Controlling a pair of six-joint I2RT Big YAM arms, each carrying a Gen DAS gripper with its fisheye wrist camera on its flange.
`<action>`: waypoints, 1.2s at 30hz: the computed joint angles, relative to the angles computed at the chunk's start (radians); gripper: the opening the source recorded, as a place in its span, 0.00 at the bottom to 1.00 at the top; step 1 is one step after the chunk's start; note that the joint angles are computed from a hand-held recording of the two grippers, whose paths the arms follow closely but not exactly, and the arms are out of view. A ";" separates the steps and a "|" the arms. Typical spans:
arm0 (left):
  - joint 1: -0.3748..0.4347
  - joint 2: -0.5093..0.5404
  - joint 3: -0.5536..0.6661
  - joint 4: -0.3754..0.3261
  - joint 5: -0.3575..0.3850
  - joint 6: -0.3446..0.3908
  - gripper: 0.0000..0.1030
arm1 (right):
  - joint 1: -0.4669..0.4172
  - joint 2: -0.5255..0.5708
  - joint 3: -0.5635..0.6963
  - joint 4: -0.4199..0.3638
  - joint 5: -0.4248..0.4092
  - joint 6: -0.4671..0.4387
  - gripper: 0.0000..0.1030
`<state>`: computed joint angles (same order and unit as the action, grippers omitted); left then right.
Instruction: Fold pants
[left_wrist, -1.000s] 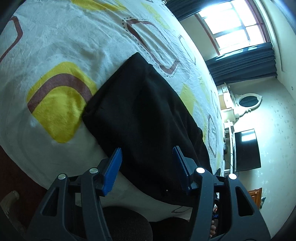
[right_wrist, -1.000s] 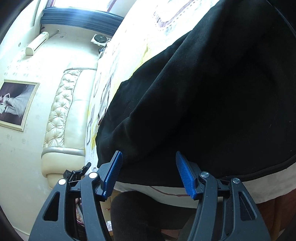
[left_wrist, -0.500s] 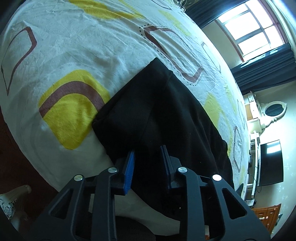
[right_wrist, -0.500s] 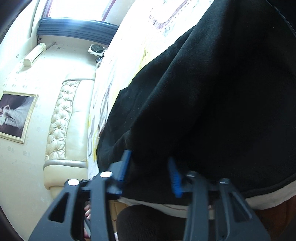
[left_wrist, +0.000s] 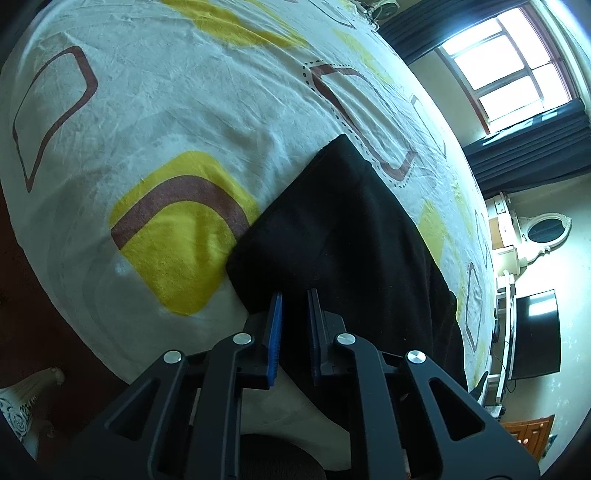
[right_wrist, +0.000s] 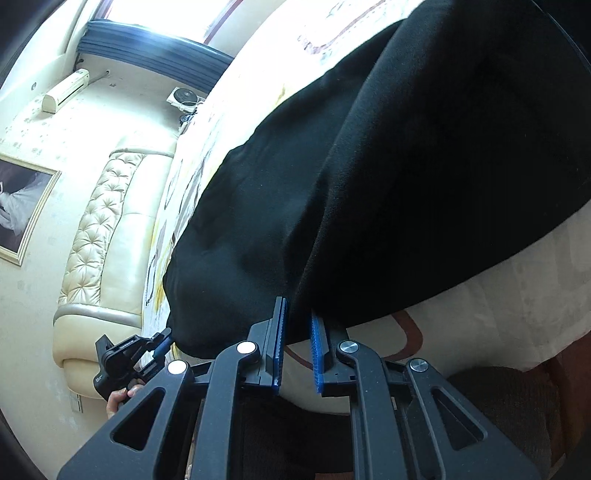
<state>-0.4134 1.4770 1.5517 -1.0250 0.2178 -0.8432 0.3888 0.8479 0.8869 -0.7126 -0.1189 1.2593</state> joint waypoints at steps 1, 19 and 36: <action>-0.003 -0.003 -0.001 0.005 -0.005 0.011 0.12 | -0.005 -0.004 -0.010 0.014 -0.005 0.015 0.12; 0.015 -0.036 -0.005 0.007 0.013 -0.026 0.06 | 0.034 -0.023 -0.009 0.052 -0.016 0.057 0.07; 0.019 -0.052 0.019 -0.090 -0.099 -0.010 0.66 | -0.892 -0.157 0.115 -0.316 -0.268 -0.295 0.52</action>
